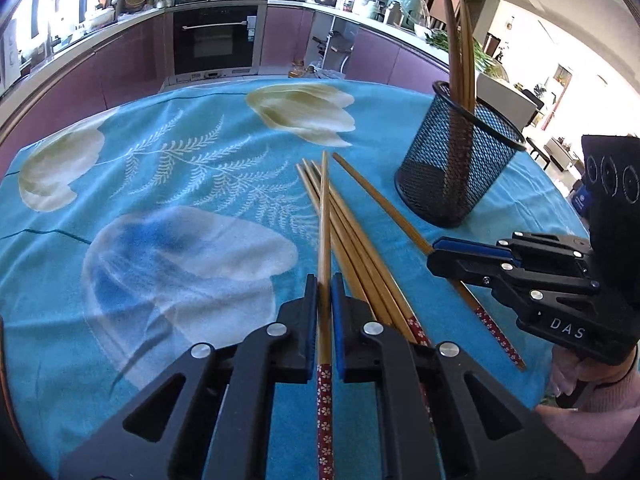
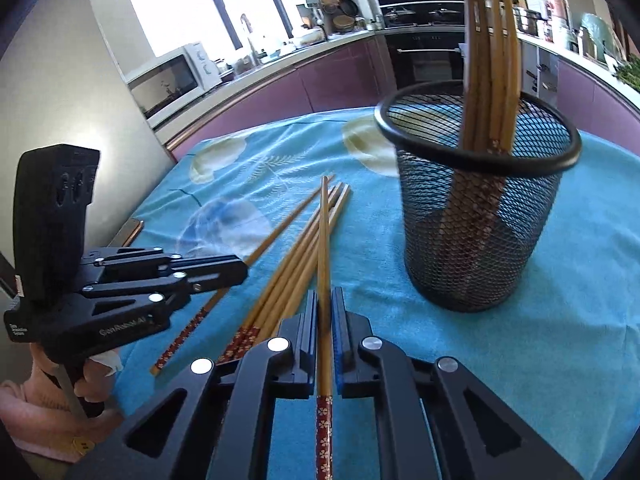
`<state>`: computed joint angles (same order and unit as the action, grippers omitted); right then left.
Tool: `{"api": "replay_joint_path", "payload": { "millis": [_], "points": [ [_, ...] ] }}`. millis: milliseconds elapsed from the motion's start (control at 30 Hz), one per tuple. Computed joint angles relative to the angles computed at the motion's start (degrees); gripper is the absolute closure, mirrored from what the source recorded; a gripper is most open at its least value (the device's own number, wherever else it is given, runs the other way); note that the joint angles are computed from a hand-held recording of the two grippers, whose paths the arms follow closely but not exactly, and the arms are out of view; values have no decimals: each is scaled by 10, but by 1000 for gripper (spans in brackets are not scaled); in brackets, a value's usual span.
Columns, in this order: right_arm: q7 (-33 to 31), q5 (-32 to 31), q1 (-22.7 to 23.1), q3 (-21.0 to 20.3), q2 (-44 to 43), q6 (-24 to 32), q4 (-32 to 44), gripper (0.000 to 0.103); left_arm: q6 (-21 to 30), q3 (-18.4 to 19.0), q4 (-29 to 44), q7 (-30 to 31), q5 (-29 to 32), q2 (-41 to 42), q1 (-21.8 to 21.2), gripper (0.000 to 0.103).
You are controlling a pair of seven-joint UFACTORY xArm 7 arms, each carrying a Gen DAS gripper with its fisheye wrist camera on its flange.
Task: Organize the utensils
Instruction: 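Close the left tool on a chopstick while the right tool grasps another chopstick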
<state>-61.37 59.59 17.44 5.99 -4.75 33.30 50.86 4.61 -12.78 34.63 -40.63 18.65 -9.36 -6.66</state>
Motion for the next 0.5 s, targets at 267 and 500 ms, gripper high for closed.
{"api": "replay_joint_path", "payload": {
  "millis": [267, 500],
  "points": [
    [22, -37, 2, 8, 17, 6, 10, 97, 10, 21, 3, 57, -40, 9, -32, 95],
    [39, -57, 2, 16, 36, -2, 24, 95, 22, 55, 22, 152, -124, 28, -69, 91]
  ]
}}
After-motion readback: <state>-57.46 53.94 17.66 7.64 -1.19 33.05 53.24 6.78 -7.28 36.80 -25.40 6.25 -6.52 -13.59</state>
